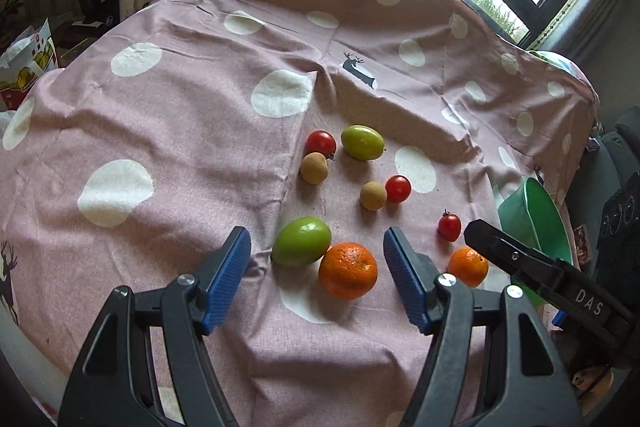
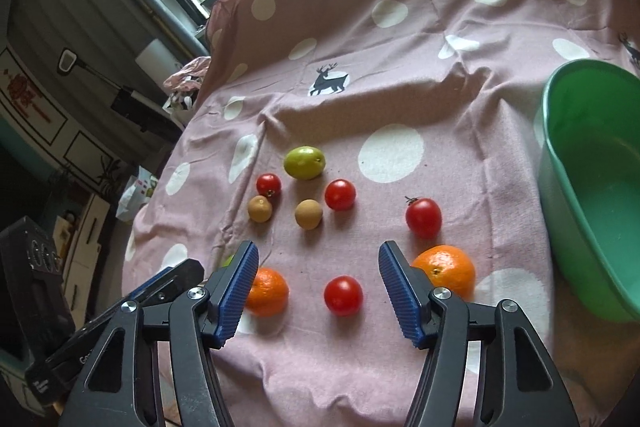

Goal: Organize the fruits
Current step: 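Close the right tool on the orange and lift it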

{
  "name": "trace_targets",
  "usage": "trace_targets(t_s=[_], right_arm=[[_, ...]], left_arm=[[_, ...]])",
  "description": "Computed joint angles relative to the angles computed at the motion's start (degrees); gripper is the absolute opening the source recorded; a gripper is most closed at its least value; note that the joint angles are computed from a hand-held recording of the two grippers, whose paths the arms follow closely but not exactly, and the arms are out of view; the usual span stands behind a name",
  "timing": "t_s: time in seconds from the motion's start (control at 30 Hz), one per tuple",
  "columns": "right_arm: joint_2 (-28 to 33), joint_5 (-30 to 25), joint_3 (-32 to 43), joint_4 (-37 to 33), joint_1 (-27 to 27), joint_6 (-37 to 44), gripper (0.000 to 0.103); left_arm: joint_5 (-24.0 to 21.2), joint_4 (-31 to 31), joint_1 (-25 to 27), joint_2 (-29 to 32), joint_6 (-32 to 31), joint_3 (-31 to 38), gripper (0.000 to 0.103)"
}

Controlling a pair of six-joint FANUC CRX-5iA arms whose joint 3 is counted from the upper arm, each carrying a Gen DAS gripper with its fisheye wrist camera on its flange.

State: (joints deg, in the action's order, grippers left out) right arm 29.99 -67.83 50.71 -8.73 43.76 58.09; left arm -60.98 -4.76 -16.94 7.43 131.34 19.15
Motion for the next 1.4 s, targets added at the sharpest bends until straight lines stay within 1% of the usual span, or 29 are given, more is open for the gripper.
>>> trace_targets(t_s=[0.03, 0.07, 0.13, 0.2, 0.27, 0.37, 0.43, 0.5, 0.6, 0.8, 0.87, 0.93, 0.97, 1.13, 1.27, 1.4], right_arm=[[0.9, -1.1, 1.6, -1.8, -0.4, 0.3, 0.061], [1.9, -2.6, 3.5, -3.6, -0.9, 0.5, 0.061], [4.1, -5.6, 7.6, -7.7, -1.9, 1.4, 0.060], [6.4, -7.9, 11.6, -10.5, -2.6, 2.0, 0.046], [9.1, -11.0, 16.3, -11.2, -2.6, 2.5, 0.045], [12.3, -15.3, 21.4, -12.3, -2.4, 2.7, 0.044], [14.3, -18.2, 24.5, -14.8, -2.9, 3.0, 0.044], [16.2, -20.9, 27.7, -15.7, -3.0, 2.6, 0.044], [16.9, -21.8, 28.7, -15.0, -2.6, 3.1, 0.044], [20.1, -25.0, 33.5, -13.8, -1.9, 2.7, 0.044], [20.5, -25.2, 34.0, -14.5, -2.1, 3.0, 0.044], [22.4, -27.3, 37.4, -15.9, -2.4, 2.7, 0.044], [22.6, -27.4, 37.6, -16.6, -2.7, 2.7, 0.044], [22.0, -26.7, 36.3, -17.3, -3.0, 3.4, 0.044], [22.5, -26.7, 36.6, -19.8, -3.6, 2.7, 0.044], [20.5, -24.6, 32.8, -18.9, -3.1, 3.5, 0.044]], left_arm=[[0.1, 0.5, 0.1, 0.0, -0.4, -0.2, 0.060], [0.3, 1.3, 0.2, 0.2, -1.4, -0.3, 0.058], [0.4, 3.2, 0.3, 0.7, -3.8, -0.2, 0.050], [-0.3, 4.4, 0.0, 1.8, -6.0, 0.5, 0.045], [-0.9, 5.5, -0.2, 2.7, -7.6, 1.0, 0.043], [-1.2, 7.5, 0.0, 3.6, -9.5, 1.0, 0.041], [-1.9, 8.0, 0.0, 4.2, -9.9, 1.4, 0.041], [-2.7, 8.0, 0.0, 4.6, -9.9, 1.7, 0.042], [-3.4, 7.3, -0.1, 4.9, -9.6, 2.2, 0.042], [-4.3, 8.7, 0.3, 5.9, -10.4, 2.4, 0.041], [-4.8, 8.5, 0.2, 6.4, -10.3, 2.9, 0.042], [-4.9, 9.3, 0.4, 6.6, -10.9, 2.7, 0.042], [-5.1, 9.1, 0.4, 6.8, -10.6, 2.9, 0.042], [-5.5, 8.5, 0.1, 7.3, -10.6, 3.5, 0.043], [-6.7, 7.4, -0.2, 8.0, -10.2, 4.6, 0.044], [-7.1, 6.4, -0.7, 8.1, -10.0, 5.0, 0.043]])
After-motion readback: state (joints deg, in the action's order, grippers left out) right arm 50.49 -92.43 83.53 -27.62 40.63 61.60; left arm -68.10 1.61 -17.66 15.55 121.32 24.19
